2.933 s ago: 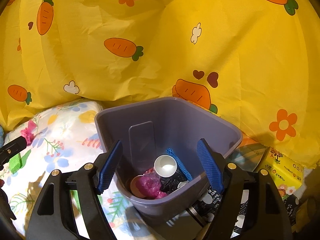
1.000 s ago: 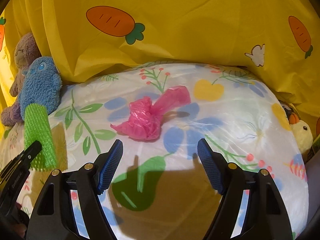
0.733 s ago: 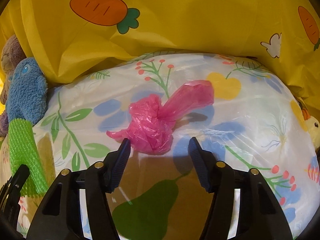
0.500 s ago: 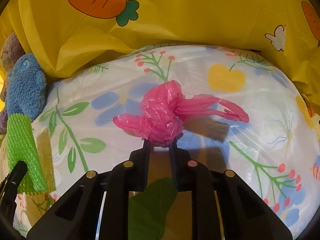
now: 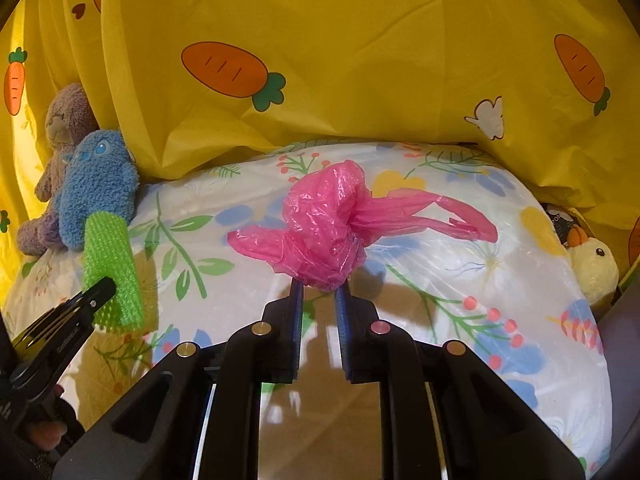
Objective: Collect trash
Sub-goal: 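Carry the green mesh sleeve and pink bag over the grey bin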
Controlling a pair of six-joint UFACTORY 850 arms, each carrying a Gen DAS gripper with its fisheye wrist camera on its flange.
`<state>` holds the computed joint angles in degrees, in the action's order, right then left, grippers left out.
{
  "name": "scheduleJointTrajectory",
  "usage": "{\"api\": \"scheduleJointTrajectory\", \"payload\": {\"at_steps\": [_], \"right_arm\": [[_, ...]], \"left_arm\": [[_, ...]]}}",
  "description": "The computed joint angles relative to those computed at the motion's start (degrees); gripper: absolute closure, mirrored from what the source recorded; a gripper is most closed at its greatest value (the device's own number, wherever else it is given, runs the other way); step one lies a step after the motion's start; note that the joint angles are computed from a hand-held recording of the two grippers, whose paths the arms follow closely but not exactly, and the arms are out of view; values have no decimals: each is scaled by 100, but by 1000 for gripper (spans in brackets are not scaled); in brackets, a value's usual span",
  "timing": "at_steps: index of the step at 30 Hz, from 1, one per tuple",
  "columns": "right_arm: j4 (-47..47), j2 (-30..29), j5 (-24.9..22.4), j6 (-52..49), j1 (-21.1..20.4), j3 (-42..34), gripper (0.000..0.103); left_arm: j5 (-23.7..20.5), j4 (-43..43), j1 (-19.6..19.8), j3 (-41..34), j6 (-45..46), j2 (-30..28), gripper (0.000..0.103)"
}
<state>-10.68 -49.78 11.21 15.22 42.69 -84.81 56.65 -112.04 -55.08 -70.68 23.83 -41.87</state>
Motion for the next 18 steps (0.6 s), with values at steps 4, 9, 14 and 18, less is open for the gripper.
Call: {"api": "scheduleJointTrajectory", "payload": {"at_steps": [4,9,14,18], "right_arm": [[189,566,456,-397,-128,825,86],[338,1226,1017,-749,-351,1812,86],[448,1669,1456,-937,-556,2506,86],[348,1912,1654,-834,-742,2892,86]], "left_arm": [[-68,231,-41,-97,49,-23,92],[-13,566,-209,-330,150,-55,92],[153,743,-446,-807,567,-215,92],[199,856,-621,-1329,992,-411,92]]}}
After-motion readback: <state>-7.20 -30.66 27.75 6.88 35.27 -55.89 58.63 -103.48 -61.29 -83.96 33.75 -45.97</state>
